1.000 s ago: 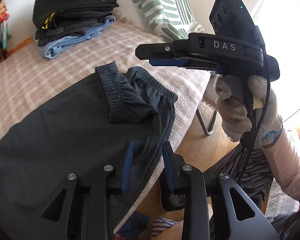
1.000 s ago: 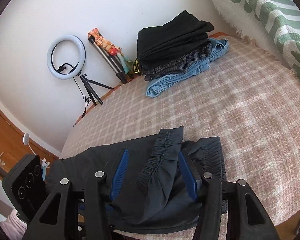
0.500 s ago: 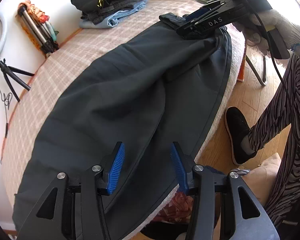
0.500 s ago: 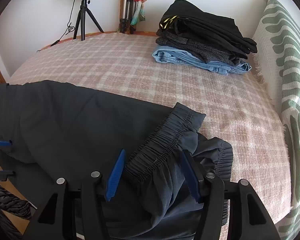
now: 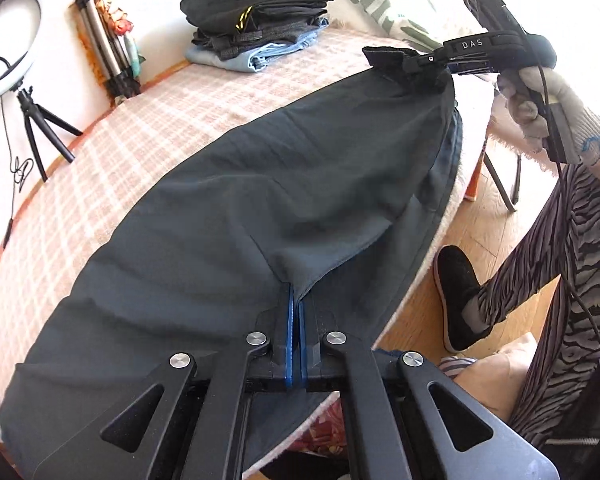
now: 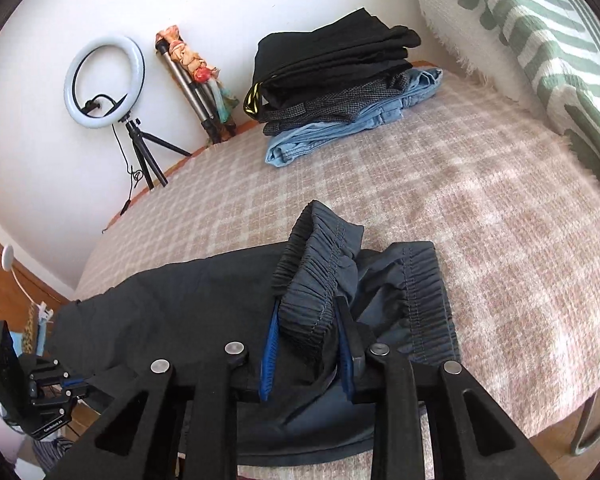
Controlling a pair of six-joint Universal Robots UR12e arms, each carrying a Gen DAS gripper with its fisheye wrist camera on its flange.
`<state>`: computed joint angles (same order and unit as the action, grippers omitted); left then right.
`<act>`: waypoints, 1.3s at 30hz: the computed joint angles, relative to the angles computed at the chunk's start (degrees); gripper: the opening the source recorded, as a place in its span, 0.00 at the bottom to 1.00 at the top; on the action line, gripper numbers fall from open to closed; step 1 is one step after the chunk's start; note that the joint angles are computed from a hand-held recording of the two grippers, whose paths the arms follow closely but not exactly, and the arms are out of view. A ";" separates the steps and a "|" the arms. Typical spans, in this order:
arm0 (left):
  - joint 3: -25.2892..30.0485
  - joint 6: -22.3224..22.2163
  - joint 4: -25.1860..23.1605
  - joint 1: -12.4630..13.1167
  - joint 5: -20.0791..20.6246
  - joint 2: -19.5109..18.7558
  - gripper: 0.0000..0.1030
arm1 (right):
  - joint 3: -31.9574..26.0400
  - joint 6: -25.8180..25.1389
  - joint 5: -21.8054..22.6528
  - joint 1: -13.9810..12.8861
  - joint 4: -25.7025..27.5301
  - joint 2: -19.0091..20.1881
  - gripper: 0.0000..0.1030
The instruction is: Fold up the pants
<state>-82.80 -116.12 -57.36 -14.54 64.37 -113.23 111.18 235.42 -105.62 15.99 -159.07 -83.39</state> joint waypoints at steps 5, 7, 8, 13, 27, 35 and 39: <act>-0.21 3.41 -3.69 -0.40 3.00 -0.05 0.01 | 3.10 3.10 2.52 -1.26 4.12 -2.31 0.35; -0.45 3.44 -3.51 -0.58 3.19 -0.21 0.01 | 4.12 2.91 3.84 -1.96 2.69 -2.84 0.42; -0.04 3.10 -4.18 -0.60 3.01 -0.50 0.01 | 4.30 2.46 3.70 -2.08 2.81 -3.16 0.42; 0.74 2.92 -6.92 -0.84 3.25 -0.54 0.15 | 2.79 -2.10 0.89 -2.60 6.13 -2.96 0.44; 3.95 -3.86 -6.91 0.68 -6.71 -0.87 0.32 | 5.62 2.49 -0.71 -3.44 3.88 -5.70 0.58; 4.97 -7.65 -4.84 -0.41 -1.76 -2.83 0.32 | 2.66 -0.99 2.04 -4.28 10.02 -3.51 0.54; 4.56 -10.03 -1.32 0.53 0.25 -2.65 0.32 | 1.40 -3.40 2.82 -4.04 11.43 -2.29 0.28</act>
<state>-78.24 -126.15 -58.68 -14.01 64.62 -115.88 112.58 232.02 -102.80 11.96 -147.64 -85.69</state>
